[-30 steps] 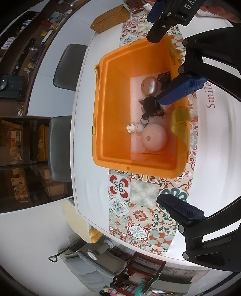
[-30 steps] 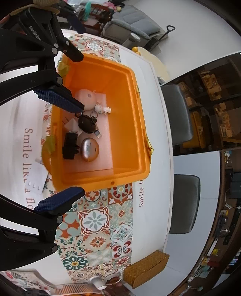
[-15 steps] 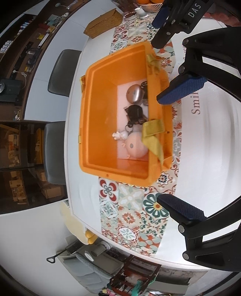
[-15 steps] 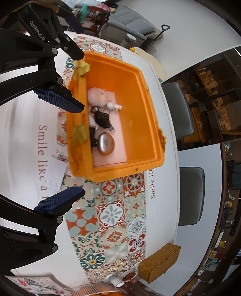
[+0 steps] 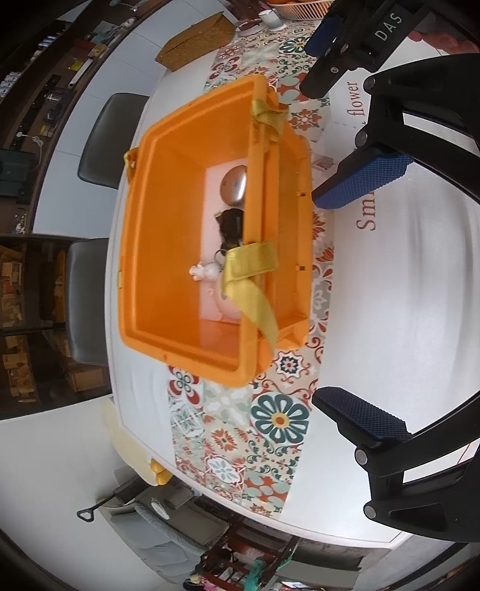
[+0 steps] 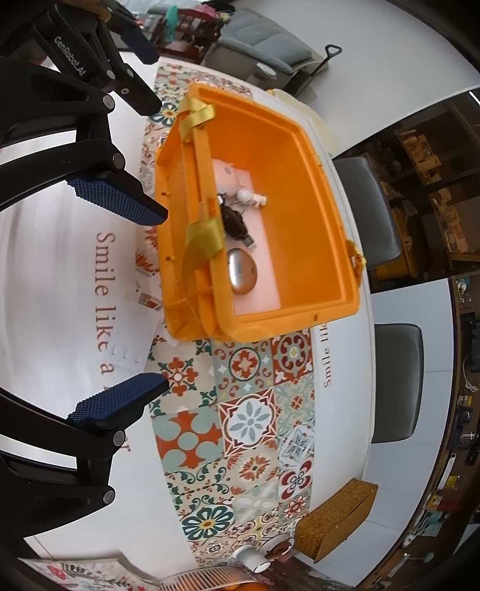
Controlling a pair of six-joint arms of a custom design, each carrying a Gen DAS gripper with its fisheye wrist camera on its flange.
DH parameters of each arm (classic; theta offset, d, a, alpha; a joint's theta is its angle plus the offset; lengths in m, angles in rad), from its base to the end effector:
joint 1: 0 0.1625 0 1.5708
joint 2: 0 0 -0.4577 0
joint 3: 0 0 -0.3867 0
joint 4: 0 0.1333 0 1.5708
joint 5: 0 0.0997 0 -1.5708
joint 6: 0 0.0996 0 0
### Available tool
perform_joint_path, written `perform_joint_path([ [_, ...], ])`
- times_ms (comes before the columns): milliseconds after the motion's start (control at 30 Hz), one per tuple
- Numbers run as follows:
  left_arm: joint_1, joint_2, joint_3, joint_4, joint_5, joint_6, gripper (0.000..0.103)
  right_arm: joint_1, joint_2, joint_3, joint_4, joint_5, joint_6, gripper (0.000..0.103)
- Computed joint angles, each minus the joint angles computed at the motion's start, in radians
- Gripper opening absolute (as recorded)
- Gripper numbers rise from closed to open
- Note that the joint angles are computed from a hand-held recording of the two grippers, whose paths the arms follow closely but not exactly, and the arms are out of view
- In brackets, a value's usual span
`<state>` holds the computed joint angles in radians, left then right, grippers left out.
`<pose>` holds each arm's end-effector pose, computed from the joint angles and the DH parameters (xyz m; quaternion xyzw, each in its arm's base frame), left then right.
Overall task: Organize rigid objects
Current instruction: 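Withdraw both open tools from the crate toward the white card, then close the right tool on the white card and lift it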
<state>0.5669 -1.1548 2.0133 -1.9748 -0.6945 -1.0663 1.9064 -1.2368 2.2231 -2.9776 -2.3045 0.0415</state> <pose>-0.3085 -0.4451 0.1874 0.0680 0.8848 -0.2513 0.3864 0.2225 -0.4357 0.2456 0.0597 -0.9140 0.2571 0.3080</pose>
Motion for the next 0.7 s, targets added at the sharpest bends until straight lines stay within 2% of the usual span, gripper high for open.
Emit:
perform_joint_path([
  [700,0.052,0.081,0.015,-0.026,-0.075,0.016,0.099,-0.100,0.043,0.063,-0.067,0.021,-0.014,0.092],
])
